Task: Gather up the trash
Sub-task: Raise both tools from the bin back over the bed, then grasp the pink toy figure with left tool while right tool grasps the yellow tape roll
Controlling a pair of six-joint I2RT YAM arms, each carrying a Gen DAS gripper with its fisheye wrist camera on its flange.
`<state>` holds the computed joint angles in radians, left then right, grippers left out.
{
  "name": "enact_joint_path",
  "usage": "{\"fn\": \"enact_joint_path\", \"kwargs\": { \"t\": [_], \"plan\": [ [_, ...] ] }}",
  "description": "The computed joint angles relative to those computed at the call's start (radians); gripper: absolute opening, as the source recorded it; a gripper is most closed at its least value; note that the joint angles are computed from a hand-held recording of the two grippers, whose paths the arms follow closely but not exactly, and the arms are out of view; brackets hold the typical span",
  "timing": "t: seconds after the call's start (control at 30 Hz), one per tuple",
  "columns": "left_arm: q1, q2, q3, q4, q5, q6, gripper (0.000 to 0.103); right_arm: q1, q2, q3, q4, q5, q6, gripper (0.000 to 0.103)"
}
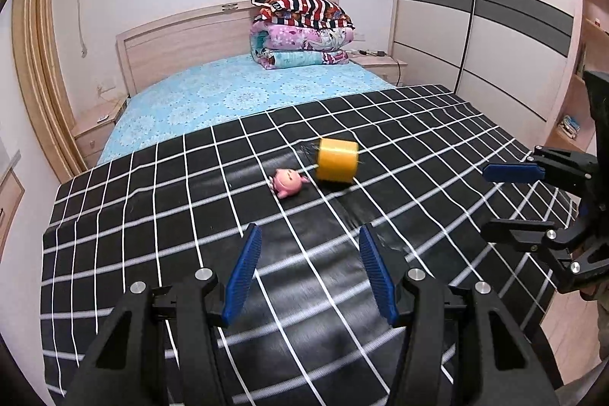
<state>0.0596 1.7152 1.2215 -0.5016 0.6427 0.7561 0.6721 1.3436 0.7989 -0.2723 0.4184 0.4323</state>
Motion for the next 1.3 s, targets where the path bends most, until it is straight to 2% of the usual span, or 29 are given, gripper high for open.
{"fn": "enact_joint_path", "kwargs": {
  "t": [0.3, 0.7, 0.8, 0.97, 1.07, 1.1, 1.17, 1.3],
  "plan": [
    [-0.075, 0.186, 0.174, 0.006, -0.052, 0.021, 0.051, -0.159, 0.139, 0.088, 0.059, -0.112, -0.112, 0.065],
    [-0.158, 0.419, 0.427, -0.035, -0.107, 0.043, 0.05, -0.294, 0.332, 0.203, 0.107, -0.23, -0.16, 0.065],
    [-0.165, 0.476, 0.497, -0.079, -0.117, 0.055, 0.041, -0.313, 0.364, 0.228, 0.108, -0.246, -0.18, 0.065],
    [-0.16, 0.543, 0.592, -0.155, -0.073, 0.069, 0.04, -0.349, 0.403, 0.246, 0.134, -0.313, -0.201, 0.065],
    [-0.158, 0.594, 0.668, -0.241, -0.043, 0.081, 0.04, -0.371, 0.423, 0.245, 0.161, -0.346, -0.207, 0.065],
    [-0.159, 0.602, 0.679, -0.256, -0.039, 0.079, 0.039, -0.379, 0.432, 0.25, 0.165, -0.365, -0.201, 0.065],
    [-0.16, 0.614, 0.697, -0.286, -0.028, 0.09, 0.028, -0.393, 0.436, 0.243, 0.186, -0.397, -0.188, 0.065],
    [-0.162, 0.613, 0.695, -0.29, -0.026, 0.079, 0.026, -0.402, 0.45, 0.25, 0.192, -0.432, -0.185, 0.065]
  ]
}}
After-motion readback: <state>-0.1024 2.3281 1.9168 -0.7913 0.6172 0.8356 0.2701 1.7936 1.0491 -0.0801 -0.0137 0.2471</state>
